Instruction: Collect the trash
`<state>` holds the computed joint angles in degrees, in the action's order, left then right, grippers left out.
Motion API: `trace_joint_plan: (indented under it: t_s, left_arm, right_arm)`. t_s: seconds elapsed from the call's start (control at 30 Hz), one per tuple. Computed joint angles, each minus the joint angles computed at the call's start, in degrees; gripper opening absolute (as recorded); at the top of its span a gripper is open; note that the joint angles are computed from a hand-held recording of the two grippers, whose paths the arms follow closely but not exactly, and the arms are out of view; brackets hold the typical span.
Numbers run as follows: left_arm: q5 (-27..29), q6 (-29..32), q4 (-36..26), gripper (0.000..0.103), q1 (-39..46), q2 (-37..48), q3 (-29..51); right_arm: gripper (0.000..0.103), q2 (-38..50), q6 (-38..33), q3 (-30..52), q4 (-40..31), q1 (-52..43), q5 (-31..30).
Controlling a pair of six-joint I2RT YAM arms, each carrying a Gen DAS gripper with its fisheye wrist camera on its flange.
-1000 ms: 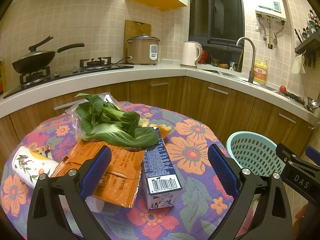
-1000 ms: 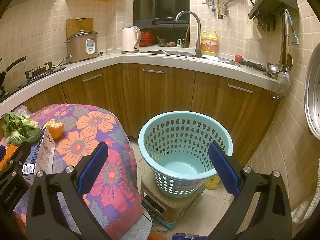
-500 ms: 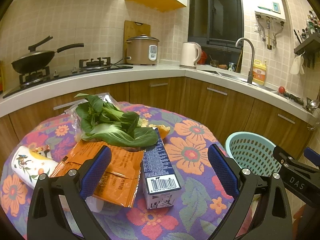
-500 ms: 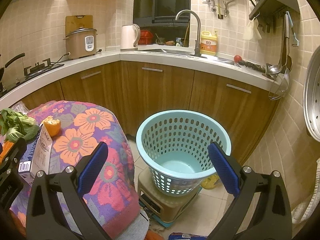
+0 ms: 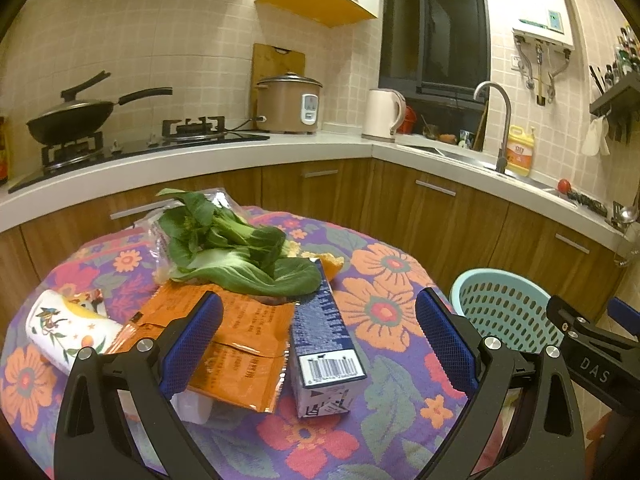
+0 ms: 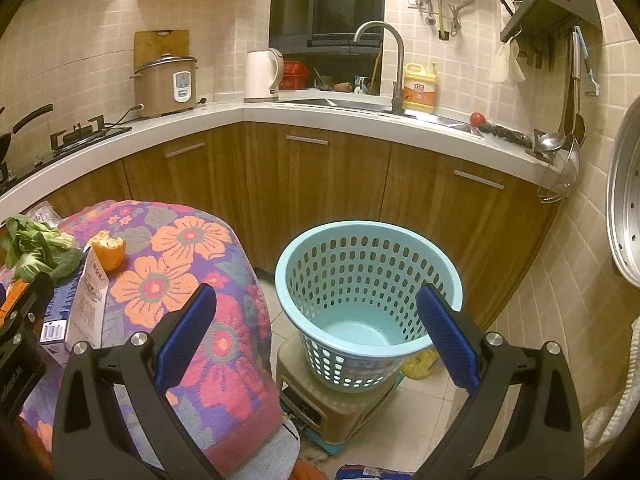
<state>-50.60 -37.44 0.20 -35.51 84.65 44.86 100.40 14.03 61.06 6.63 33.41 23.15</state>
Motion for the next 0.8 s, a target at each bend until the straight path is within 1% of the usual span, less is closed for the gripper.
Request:
trace_joint_plan:
  t_s: [0.07,0.13,0.27,0.43,0.53,0.63,0.67,0.73,0.77,0.8]
  left_arm:
    - [0.16,-0.40,0.32,0.094,0.03,-1.17,-1.00]
    - [-0.46,-0.98,-0.58,0.094,-0.24,-2.13,-1.47]
    - [-1.77,-1.73,-2.76,0.094,-1.31,-5.15,-2.54]
    - [-3.72,-4.61,-10.36,0.094,-3.84,-12.02,-4.13]
    - [-5.04,-9.57,-18.72,0.094,-6.04,-17.25,-5.25]
    - [-8.63,-18.30,-30.96,0.094,-8.90,-21.54,-5.49]
    - [-9.55,-23.25,-37.01,0.094,-9.96,-23.41,-5.61]
    - [-10.66,-32.10,-46.89,0.094,-11.51,-26.40,-5.95]
    - [-10.86,-38.25,-53.49,0.094,-12.24,-28.63,-6.47]
    - [-10.62,-41.76,-57.58,0.094,-12.35,-30.80,-7.12]
  right_arm:
    - [0.095,-0.58,-0.14,-0.37,-0.04,0.32,-0.50]
    - [0.095,-1.42,0.10,-1.12,0.34,0.21,-3.09]
    - [0.095,-1.92,0.05,-0.85,-0.90,1.49,-3.29]
    - [0.095,-3.47,-1.51,-1.71,0.12,4.71,-0.93]
    - [0.095,-4.24,-3.75,-2.03,1.49,6.84,-2.60]
    - [0.095,-4.55,-4.26,-2.87,4.46,9.71,-2.81]
    - [0.095,-4.31,-4.57,-2.74,5.02,10.65,-3.35]
    - [0.095,-3.09,-4.94,-0.58,2.83,11.92,-4.75]
    - [0.095,-2.29,-4.84,0.60,1.57,12.41,-6.04]
    - [0.095,-1.53,-4.41,1.70,0.52,12.68,-7.50]
